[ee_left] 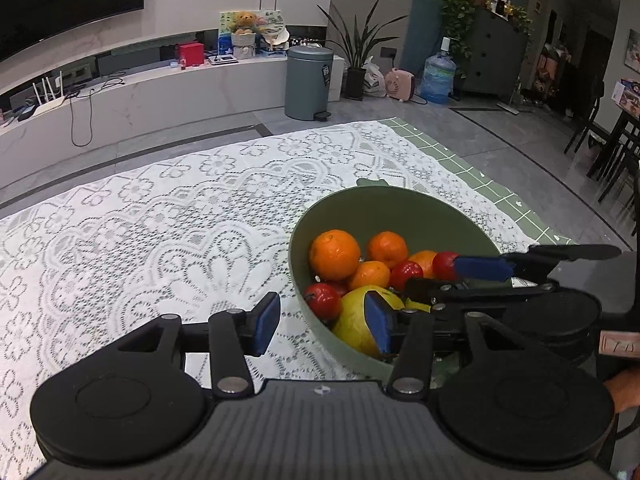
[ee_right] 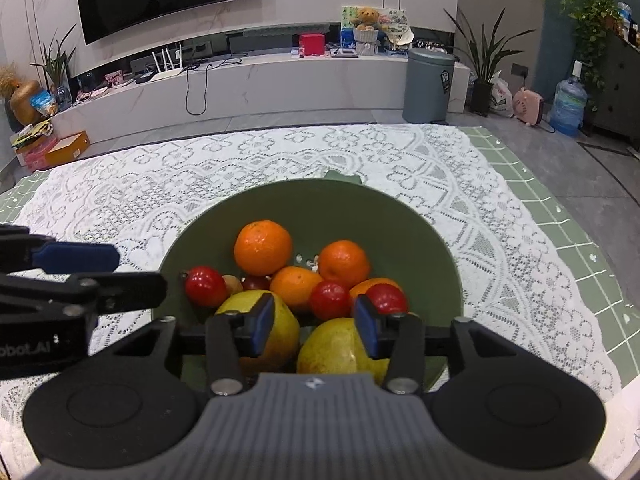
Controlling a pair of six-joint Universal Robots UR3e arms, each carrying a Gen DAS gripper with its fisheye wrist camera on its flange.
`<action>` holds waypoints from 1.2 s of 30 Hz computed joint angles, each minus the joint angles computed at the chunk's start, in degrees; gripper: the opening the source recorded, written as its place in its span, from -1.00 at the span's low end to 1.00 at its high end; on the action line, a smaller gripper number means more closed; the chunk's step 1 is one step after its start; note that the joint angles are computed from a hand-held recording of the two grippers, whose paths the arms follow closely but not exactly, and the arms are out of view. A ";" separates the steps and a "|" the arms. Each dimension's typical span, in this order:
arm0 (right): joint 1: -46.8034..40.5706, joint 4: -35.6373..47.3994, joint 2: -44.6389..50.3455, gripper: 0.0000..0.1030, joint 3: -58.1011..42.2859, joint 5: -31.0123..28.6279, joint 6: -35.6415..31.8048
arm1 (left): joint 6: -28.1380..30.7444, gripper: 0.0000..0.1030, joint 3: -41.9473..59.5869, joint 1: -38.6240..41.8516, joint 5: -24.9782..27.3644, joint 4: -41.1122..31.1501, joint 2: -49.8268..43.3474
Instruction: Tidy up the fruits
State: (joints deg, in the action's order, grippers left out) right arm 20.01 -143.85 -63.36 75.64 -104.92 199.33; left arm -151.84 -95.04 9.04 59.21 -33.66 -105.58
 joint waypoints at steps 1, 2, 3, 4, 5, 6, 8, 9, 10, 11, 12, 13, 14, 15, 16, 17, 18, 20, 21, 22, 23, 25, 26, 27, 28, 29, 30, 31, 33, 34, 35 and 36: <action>0.32 -0.75 -0.15 0.10 0.35 -0.70 -0.04 | 0.07 0.11 -0.43 0.19 -0.06 -0.01 0.50; 0.56 -1.60 -0.29 0.15 0.69 -1.30 -0.17 | 0.19 0.12 -0.99 0.38 -0.16 0.08 1.11; 0.90 -2.50 -0.57 0.20 1.12 -2.15 -0.34 | 0.37 0.12 -1.49 0.65 -0.33 0.15 1.78; 1.22 -3.40 -0.82 0.24 1.53 -2.91 -0.55 | 0.47 0.13 -2.03 0.91 -0.46 0.38 2.43; 1.48 -4.49 -1.21 0.27 2.13 -3.54 -0.72 | 0.50 0.17 -2.56 1.24 -0.67 0.67 3.11; 1.69 -5.48 -1.57 0.32 2.69 -4.08 -0.77 | 0.48 0.19 -3.26 1.59 -0.93 1.11 3.87; 2.29 -7.65 -2.39 0.34 3.76 -5.56 -0.80 | 0.54 0.20 -5.20 2.66 -1.79 2.00 5.96; 2.49 -8.67 -2.88 0.37 4.44 -6.13 -0.88 | 0.56 0.21 -6.18 3.39 -2.40 2.33 7.15; 2.84 -9.48 -3.38 0.41 4.93 -6.93 -0.81 | 0.56 0.22 -7.03 4.10 -2.95 2.56 8.21; 3.38 -10.46 -3.98 0.41 5.57 -8.12 -0.46 | 0.40 0.23 -7.95 4.77 -3.47 2.93 9.30; 3.87 -11.32 -4.60 0.43 6.21 -9.05 -0.06 | 0.17 0.26 -8.97 5.50 -4.04 3.39 10.49; 4.28 -12.21 -5.31 0.47 6.96 -9.84 0.43 | -0.05 0.27 -9.97 6.27 -4.60 3.94 11.62; 4.77 -13.15 -6.14 0.50 7.84 -10.74 1.18 | -0.11 0.28 -11.20 7.09 -5.12 4.51 12.91; 5.21 -14.08 -7.03 0.54 8.81 -11.60 1.92 | -0.16 0.29 -12.21 7.77 -5.57 5.04 14.06; 5.62 -14.70 -7.90 0.54 9.64 -12.42 2.58 | -0.27 0.29 -13.46 8.47 -6.04 5.87 15.28; 6.19 -15.28 -8.89 0.55 10.52 -13.62 3.39 | -0.26 0.31 -14.66 9.28 -6.61 6.71 16.38; 6.70 -15.67 -9.67 0.56 11.21 -14.71 4.08 | -0.25 0.35 -16.39 10.29 -7.47 7.91 17.87; 7.79 -16.53 -11.40 0.62 12.79 -16.51 5.25 | -0.28 0.42 -19.25 11.94 -8.91 10.38 20.11; 8.56 -17.02 -12.26 0.65 13.59 -17.45 5.73 | -0.18 0.45 -20.93 12.81 -9.70 11.57 21.45; 9.27 -17.33 -12.80 0.70 14.02 -18.20 5.96 | 0.01 0.46 -22.52 13.60 -10.43 12.71 22.65; 10.24 -17.57 -13.45 0.72 14.56 -19.13 6.13 | 0.31 0.50 -24.14 14.36 -11.08 13.59 23.97; 11.98 -17.86 -14.25 0.75 15.29 -20.59 6.32 | 1.21 0.57 -27.01 15.84 -12.21 14.55 26.57; 12.99 -17.76 -14.47 0.76 15.40 -21.17 6.45 | 1.52 0.61 -28.21 16.32 -12.43 15.05 27.63; 14.14 -17.66 -14.63 0.80 15.52 -21.87 6.62 | 1.74 0.65 -29.47 16.65 -12.29 15.66 28.71; 15.12 -17.47 -14.60 0.83 15.44 -22.52 6.81 | 1.89 0.66 -30.57 16.81 -11.93 16.43 29.57; 16.17 -16.77 -14.71 0.84 15.33 -22.92 7.07 | 2.21 0.67 -31.52 17.06 -11.70 16.81 30.37; 16.90 -15.69 -14.79 0.84 15.03 -23.04 7.47 | 2.16 0.71 -32.45 17.13 -11.09 17.26 31.06; 17.62 -14.45 -14.70 0.85 14.59 -23.22 8.10 | 2.03 0.73 -33.26 17.39 -10.65 17.55 31.54; 18.97 -12.50 -14.55 0.85 14.11 -23.21 9.24 | 1.92 0.74 -34.25 17.82 -9.58 16.53 32.65; 19.45 -12.03 -14.45 0.86 14.05 -23.07 9.47 | 2.05 0.74 -34.20 17.67 -8.90 15.33 32.76; 20.14 -11.17 -14.19 0.86 13.81 -23.16 10.04 | 2.53 0.74 -34.59 18.21 -9.10 14.20 33.25; 20.77 -10.29 -13.81 0.86 13.41 -23.29 10.59 | 2.42 0.74 -34.96 18.42 -8.99 14.01 33.23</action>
